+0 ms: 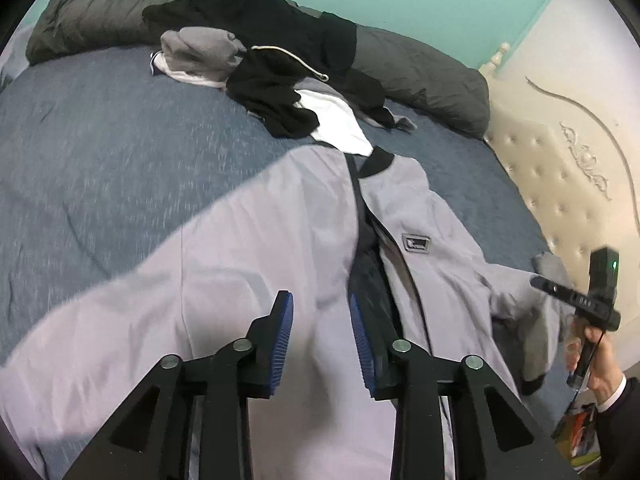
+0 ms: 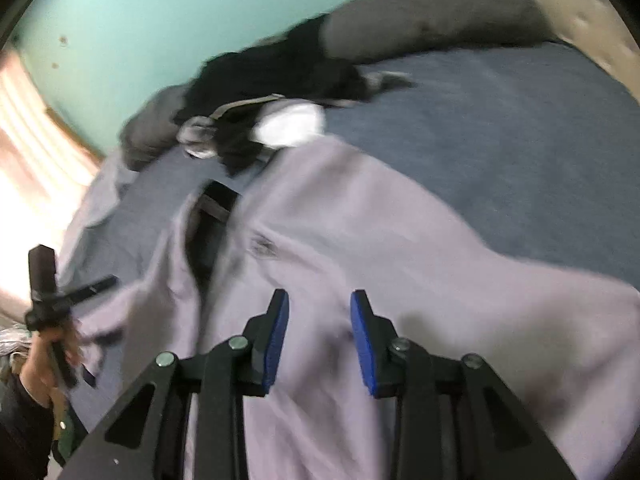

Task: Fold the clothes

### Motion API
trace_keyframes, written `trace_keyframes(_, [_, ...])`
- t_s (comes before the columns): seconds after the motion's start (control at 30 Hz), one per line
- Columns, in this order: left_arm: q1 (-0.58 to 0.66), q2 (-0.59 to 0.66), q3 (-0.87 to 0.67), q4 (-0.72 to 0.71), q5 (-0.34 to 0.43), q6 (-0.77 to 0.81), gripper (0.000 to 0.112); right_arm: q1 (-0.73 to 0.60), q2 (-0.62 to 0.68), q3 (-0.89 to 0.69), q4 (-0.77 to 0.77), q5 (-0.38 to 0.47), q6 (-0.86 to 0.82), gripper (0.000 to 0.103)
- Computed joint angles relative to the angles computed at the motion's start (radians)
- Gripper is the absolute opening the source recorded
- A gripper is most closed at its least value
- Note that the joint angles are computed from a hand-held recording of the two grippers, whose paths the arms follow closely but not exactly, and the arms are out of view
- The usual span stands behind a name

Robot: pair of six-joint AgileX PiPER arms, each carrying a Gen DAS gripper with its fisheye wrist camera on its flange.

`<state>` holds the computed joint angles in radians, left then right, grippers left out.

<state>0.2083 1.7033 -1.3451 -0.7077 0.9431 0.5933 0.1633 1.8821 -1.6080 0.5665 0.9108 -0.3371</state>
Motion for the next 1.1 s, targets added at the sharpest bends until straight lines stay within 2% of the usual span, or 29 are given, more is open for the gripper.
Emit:
trace_keyframes(0.17, [-0.004, -0.122, 0.119, 0.015, -0.005, -0.017, 0.034, -0.175, -0.153, 0.175, -0.051, 0.040, -0.036, 0.033])
trace_keyframes(0.37, [-0.038, -0.247, 0.204, 0.078, -0.012, -0.062, 0.035, -0.389, -0.266, 0.344, -0.063, 0.067, -0.112, 0.033])
trace_keyframes(0.47, [-0.048, -0.300, 0.239, 0.102, -0.006, -0.079, 0.035, -0.460, -0.284, 0.394, -0.043, 0.080, -0.157, 0.035])
trace_keyframes(0.53, [-0.052, -0.330, 0.260, 0.112, 0.001, -0.090, 0.035, -0.499, -0.287, 0.422, -0.022, 0.091, -0.189, 0.049])
trace_keyframes(0.7, [-0.065, -0.396, 0.305, 0.153, 0.017, -0.122, 0.035, -0.575, -0.256, 0.473, 0.085, 0.135, -0.306, 0.050])
trace_keyframes(0.77, [-0.075, -0.416, 0.315, 0.171, 0.014, -0.137, 0.035, -0.567, -0.250, 0.488, 0.085, 0.123, -0.340, 0.046])
trace_keyframes(0.83, [-0.081, -0.431, 0.318, 0.183, 0.015, -0.153, 0.035, -0.561, -0.253, 0.506, 0.090, 0.108, -0.366, 0.024])
trace_keyframes(0.87, [-0.082, -0.435, 0.316, 0.186, 0.020, -0.160, 0.035, -0.560, -0.256, 0.514, 0.094, 0.102, -0.376, 0.021])
trace_keyframes(0.93, [-0.094, -0.441, 0.311, 0.200, 0.022, -0.176, 0.035, -0.562, -0.262, 0.515, 0.099, 0.104, -0.392, 0.007])
trace_keyframes(1.1, [-0.112, -0.453, 0.303, 0.216, 0.024, -0.201, 0.035, -0.581, -0.281, 0.415, 0.058, 0.165, -0.415, 0.004])
